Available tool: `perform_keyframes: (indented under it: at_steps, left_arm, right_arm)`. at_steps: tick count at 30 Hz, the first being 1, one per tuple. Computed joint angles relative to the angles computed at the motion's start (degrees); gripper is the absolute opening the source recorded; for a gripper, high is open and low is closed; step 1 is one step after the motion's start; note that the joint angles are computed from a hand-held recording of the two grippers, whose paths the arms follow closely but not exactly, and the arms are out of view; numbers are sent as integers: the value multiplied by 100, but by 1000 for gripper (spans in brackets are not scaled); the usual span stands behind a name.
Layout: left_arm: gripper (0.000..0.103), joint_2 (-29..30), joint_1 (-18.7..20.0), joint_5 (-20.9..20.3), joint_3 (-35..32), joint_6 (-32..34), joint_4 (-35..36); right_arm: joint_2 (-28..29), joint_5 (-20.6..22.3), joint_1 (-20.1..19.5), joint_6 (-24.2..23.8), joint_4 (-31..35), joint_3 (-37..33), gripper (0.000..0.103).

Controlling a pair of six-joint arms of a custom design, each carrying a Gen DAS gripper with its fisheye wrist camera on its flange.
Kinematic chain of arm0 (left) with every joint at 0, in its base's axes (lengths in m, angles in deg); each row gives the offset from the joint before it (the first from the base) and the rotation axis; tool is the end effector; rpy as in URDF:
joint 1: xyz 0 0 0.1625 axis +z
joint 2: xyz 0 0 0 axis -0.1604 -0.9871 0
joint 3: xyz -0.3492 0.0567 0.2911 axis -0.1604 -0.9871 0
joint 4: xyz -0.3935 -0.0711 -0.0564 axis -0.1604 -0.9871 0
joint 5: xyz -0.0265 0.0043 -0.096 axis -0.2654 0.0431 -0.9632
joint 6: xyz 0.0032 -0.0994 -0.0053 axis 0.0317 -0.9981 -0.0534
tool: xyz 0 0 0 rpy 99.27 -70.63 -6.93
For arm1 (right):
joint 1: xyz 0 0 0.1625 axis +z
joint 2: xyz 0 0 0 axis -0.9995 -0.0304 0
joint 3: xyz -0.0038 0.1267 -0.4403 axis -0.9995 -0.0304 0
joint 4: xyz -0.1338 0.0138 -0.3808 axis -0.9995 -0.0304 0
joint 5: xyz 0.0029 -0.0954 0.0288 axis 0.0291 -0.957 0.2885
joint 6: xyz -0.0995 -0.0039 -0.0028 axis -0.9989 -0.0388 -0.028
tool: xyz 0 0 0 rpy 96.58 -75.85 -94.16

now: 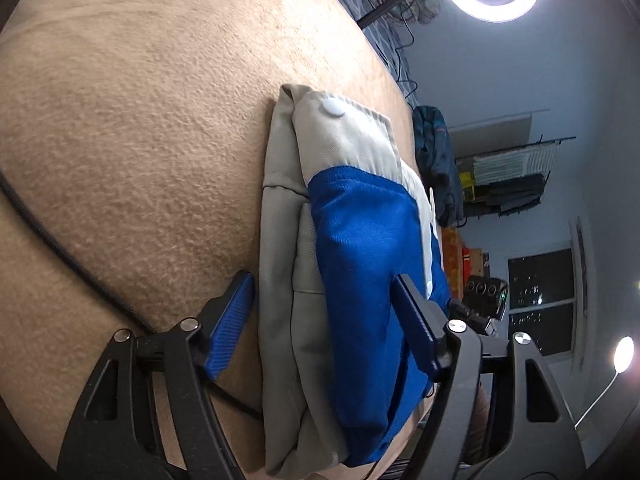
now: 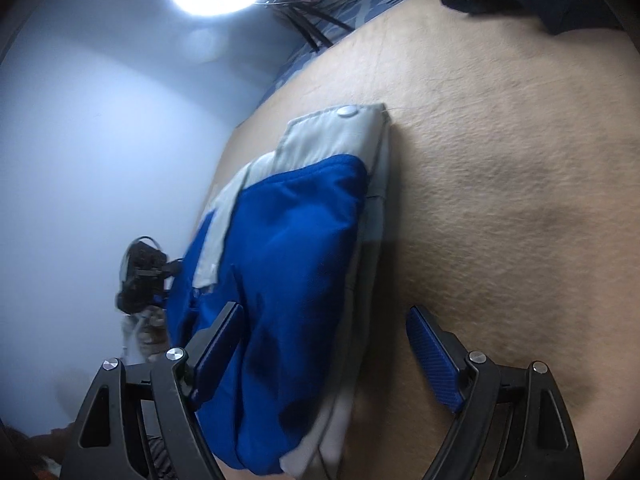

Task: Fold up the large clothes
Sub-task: 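Grasp the folded jacket bundle with both tools, then lift the folded jacket with both tools and carry it toward the bed head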

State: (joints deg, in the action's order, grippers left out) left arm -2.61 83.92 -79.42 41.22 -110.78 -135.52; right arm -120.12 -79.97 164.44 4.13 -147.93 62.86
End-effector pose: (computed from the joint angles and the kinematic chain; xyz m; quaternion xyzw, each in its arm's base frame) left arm -0.0656 -0.7386 0.1363 0.0781 -0.9776 0.1809 0.0737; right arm -0.0325 -0.7748 0.2202 -0.1188 0.9850 -0.1037 0.0701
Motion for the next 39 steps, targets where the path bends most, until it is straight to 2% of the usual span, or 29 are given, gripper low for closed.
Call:
perform_keyframes:
  at_steps: [1,6,10,12,19,22,29,39]
  left_arm:
    - [67,24,-8,-8,-28,18,25]
    - [66,166,-94,164,-243,199,261]
    - [62,221,-213,468,-337,223,401]
    - [56,209,-276,598,-296,249,373]
    - [42,207,-693,1580,-157,464,232]
    - [35,194,-868,1891,-114,557,181]
    - [29,122,-1205,2427,52,743,52]
    - [25,9,-1606,2591,146,875,235]
  right_arm:
    - [3,87,-20,16,51,-3,82]
    - [250,350,-16,71,343,-277,69]
    - [252,201,82,28,220,-186,68]
    - [242,-49,182,-16,86,-124,63]
    - [40,-714,397,-99,-742,410,37]
    - [-61,-1028,537,-214,-1025,595,30]
    - [-318,-1851,911,-452,-1849,1121,25]
    - [-625,-2782,1375,-741,-2549,1576,24]
